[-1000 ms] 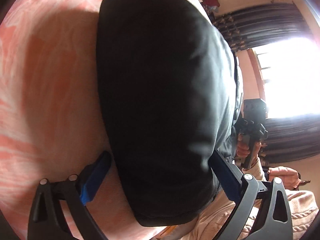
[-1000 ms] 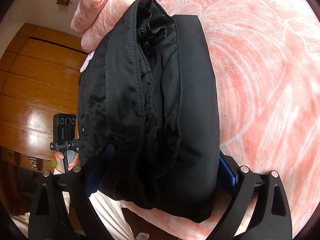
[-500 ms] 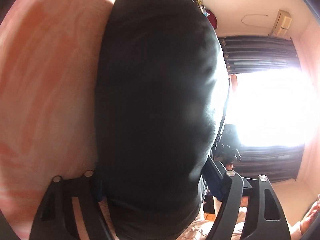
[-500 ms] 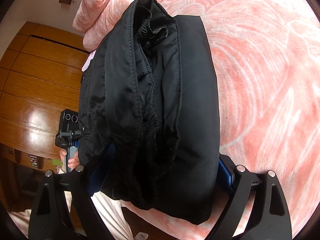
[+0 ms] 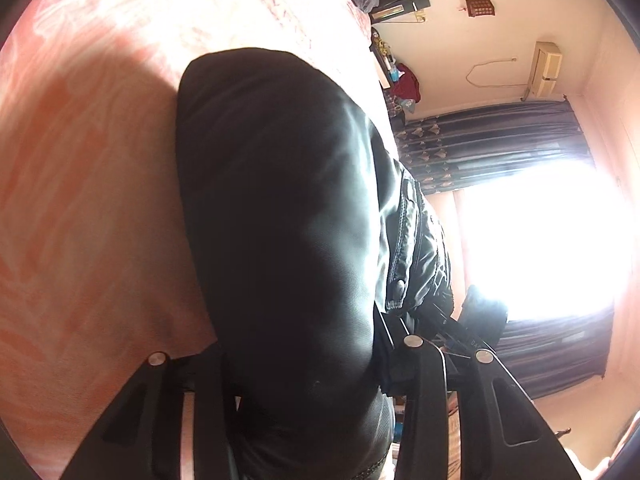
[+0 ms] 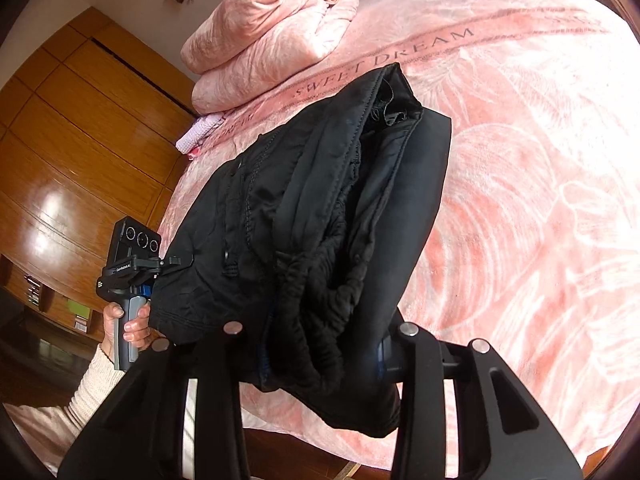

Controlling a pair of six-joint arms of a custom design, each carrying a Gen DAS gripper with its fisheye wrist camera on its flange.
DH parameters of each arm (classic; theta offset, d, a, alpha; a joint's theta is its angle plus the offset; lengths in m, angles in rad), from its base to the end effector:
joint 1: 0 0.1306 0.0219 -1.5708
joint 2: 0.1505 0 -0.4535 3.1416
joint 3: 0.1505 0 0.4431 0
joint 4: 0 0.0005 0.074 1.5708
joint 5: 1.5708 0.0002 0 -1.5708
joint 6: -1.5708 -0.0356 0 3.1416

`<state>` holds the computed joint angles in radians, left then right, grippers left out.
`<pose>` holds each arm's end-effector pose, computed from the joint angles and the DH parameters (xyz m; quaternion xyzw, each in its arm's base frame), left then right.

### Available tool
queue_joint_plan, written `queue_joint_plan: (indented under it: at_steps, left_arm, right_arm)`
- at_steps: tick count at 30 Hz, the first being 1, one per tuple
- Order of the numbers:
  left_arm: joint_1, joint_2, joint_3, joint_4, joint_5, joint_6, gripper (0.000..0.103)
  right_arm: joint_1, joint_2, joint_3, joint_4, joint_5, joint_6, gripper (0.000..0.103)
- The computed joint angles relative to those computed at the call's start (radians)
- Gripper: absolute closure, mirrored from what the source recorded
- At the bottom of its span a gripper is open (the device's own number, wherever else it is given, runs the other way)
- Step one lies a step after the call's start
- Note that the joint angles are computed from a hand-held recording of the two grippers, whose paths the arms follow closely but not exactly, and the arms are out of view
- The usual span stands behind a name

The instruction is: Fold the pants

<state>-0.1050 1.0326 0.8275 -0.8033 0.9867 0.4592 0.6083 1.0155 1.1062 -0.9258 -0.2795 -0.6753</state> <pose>0.3290 -0.0650 0.3809 -0.0197 0.8561 -0.5050 0.1081 0.2877 0.2117 0.5072 -0.0191 0.9252 0.3173 0.2074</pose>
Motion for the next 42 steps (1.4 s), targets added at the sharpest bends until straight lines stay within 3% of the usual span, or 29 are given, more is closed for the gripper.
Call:
queue_joint_plan:
  at_steps: [7, 11, 13, 15, 17, 19, 21, 24, 27, 29, 33, 37, 38, 42]
  left_arm:
    - [-0.116, 0.058, 0.092, 0.146, -0.09, 0.083, 0.063]
    - [-0.135, 0.133, 0.155, 0.243, -0.136, 0.127, 0.063]
    - [-0.171, 0.177, 0.183, 0.286, -0.205, 0.131, 0.063]
    - [-0.172, 0.225, 0.212, 0.302, -0.229, 0.141, 0.063]
    - [-0.168, 0.263, 0.23, 0.302, -0.259, 0.155, 0.063]
    - [-0.152, 0.286, 0.249, 0.237, -0.296, 0.11, 0.063]
    - [-0.142, 0.313, 0.244, 0.205, -0.305, 0.084, 0.053]
    - [-0.128, 0.307, 0.207, 0.21, -0.289, 0.074, 0.038]
    - [-0.123, 0.271, 0.168, 0.23, -0.303, 0.06, 0.032]
    - [-0.126, 0.281, 0.175, 0.234, -0.32, 0.059, 0.028]
    - [-0.117, 0.259, 0.182, 0.157, -0.341, 0.008, 0.013]
    - [-0.097, 0.22, 0.173, 0.113, -0.347, 0.011, 0.01]
    - [-0.082, 0.17, 0.134, 0.094, -0.345, 0.003, 0.01]
    - [-0.097, 0.177, 0.137, 0.093, -0.405, 0.016, 0.009]
  right_arm:
    - [-0.131, 0.035, 0.08, -0.033, -0.002, 0.143, 0.067]
    - [-0.224, 0.111, 0.134, -0.015, -0.029, 0.219, 0.067]
    - [-0.264, 0.161, 0.156, 0.006, -0.055, 0.249, 0.067]
    - [-0.296, 0.215, 0.175, 0.022, -0.077, 0.278, 0.067]
    - [-0.323, 0.267, 0.181, 0.04, -0.101, 0.293, 0.066]
    - [-0.336, 0.319, 0.177, 0.044, -0.112, 0.293, 0.064]
    - [-0.342, 0.346, 0.155, 0.039, -0.077, 0.293, 0.057]
    - [-0.382, 0.321, 0.072, 0.137, -0.165, 0.217, 0.044]
    - [-0.386, 0.289, 0.022, 0.158, -0.144, 0.222, 0.021]
    - [-0.395, 0.266, -0.008, 0.178, -0.163, 0.221, 0.021]
    - [-0.401, 0.228, -0.04, 0.208, -0.175, 0.177, 0.02]
    - [-0.407, 0.176, -0.08, 0.216, -0.178, 0.149, 0.02]
    - [-0.409, 0.162, -0.093, 0.223, -0.177, 0.14, 0.019]
    - [-0.418, 0.133, -0.132, 0.239, -0.183, 0.125, 0.02]
